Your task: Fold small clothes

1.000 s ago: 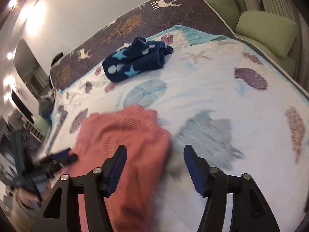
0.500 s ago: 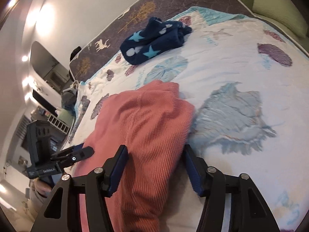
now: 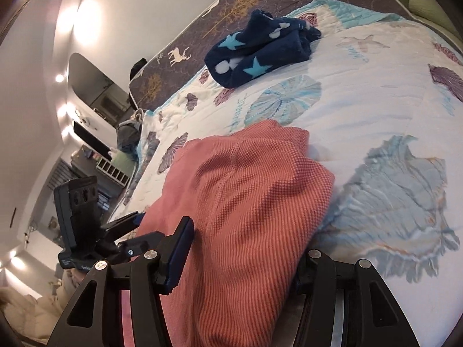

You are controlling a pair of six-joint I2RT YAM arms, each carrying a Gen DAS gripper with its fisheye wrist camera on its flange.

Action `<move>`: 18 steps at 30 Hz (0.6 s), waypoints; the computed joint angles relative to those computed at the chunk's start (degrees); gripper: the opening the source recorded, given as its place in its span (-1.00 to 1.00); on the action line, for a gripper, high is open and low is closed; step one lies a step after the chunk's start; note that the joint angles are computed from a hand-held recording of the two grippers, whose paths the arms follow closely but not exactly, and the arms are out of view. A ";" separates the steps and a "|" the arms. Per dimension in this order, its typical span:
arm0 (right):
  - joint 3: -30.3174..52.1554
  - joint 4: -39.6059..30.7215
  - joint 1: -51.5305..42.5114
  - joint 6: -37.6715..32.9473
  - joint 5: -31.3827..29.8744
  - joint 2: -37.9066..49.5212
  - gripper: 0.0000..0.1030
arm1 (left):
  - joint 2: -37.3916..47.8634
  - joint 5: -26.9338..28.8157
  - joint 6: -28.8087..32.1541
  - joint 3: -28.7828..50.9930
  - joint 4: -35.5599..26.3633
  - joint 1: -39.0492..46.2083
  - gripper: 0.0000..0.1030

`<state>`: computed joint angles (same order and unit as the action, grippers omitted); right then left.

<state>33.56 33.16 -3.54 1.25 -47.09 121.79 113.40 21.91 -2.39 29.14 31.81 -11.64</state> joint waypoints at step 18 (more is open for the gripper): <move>-7.86 11.91 3.73 6.00 8.20 -5.14 -0.55 | -4.78 -0.72 -0.65 -4.40 5.75 -0.89 -0.45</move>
